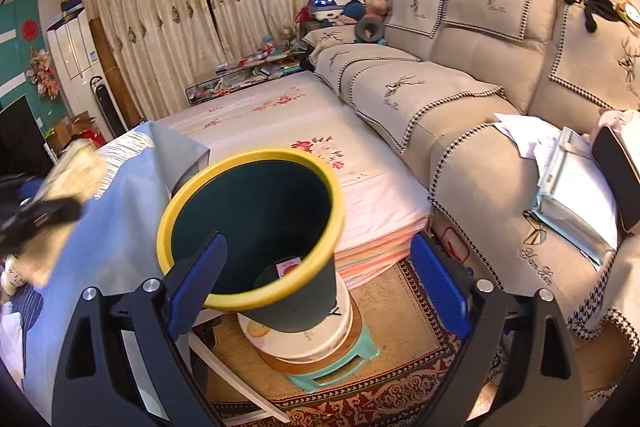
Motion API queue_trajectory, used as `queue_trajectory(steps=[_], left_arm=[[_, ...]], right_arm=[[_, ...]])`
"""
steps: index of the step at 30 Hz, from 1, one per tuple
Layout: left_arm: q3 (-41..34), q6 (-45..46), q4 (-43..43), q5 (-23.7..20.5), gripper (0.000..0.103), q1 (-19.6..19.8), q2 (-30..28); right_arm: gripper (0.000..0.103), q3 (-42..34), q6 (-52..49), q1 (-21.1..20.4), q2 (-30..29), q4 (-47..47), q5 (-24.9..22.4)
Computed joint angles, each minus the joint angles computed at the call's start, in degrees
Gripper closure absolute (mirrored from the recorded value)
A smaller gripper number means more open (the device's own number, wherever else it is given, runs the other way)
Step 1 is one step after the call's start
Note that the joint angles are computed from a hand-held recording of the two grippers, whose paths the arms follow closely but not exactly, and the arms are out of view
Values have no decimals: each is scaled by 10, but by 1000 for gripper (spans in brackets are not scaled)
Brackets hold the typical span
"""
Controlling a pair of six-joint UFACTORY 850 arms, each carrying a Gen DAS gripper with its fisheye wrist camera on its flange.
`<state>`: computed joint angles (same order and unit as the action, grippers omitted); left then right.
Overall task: Collect trash
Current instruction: 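Grasp the white tea box with the left gripper and carry it over the bin, then open the left gripper to drop the tea box into the bin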
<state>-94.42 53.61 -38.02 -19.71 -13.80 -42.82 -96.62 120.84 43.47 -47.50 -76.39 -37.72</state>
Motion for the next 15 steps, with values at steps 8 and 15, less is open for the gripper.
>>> queue_trajectory(steps=[8,15], left_arm=[[-228,-195,157,-63,31,-39,-167],[-338,-276,217,-113,30,-47,-249]], right_arm=[[14,51,37,-1,27,-1,5],[14,62,49,-2,32,4,12]])
